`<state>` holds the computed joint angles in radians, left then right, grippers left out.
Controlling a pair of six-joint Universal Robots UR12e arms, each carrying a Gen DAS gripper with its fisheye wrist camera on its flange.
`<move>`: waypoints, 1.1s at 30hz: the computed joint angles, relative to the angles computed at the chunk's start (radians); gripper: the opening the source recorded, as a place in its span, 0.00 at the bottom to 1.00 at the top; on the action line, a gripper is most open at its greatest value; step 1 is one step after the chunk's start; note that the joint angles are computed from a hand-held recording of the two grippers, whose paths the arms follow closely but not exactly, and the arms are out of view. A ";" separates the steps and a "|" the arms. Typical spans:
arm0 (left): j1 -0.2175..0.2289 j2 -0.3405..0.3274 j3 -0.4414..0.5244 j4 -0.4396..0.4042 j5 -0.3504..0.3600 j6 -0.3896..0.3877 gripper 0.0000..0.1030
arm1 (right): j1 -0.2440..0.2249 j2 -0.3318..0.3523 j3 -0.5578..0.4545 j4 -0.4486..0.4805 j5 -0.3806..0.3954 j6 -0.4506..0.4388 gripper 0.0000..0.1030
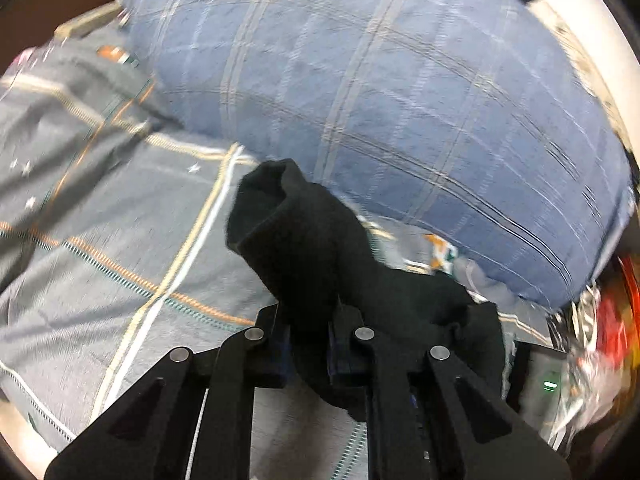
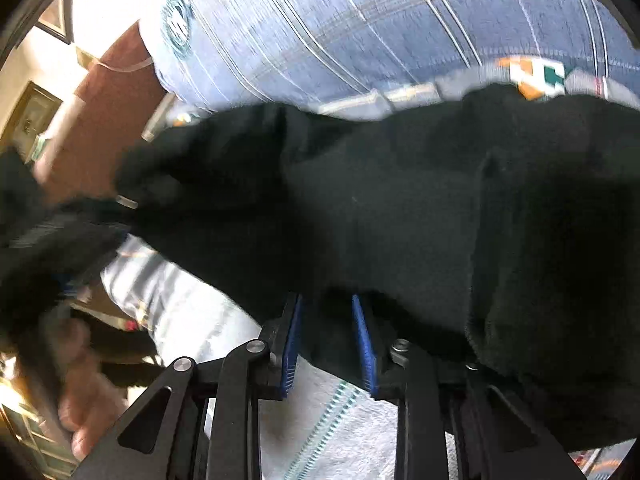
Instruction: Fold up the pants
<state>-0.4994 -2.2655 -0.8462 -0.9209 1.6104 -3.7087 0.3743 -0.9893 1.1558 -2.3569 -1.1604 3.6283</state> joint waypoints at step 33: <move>-0.143 -0.201 0.339 -0.106 -0.048 0.503 0.13 | -0.173 -0.205 0.275 -0.240 -0.023 0.294 0.56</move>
<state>-0.6428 -2.4665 -0.5071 -1.0267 1.5623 -3.2057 0.2013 -1.1941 1.4310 -2.5968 -1.1831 3.9225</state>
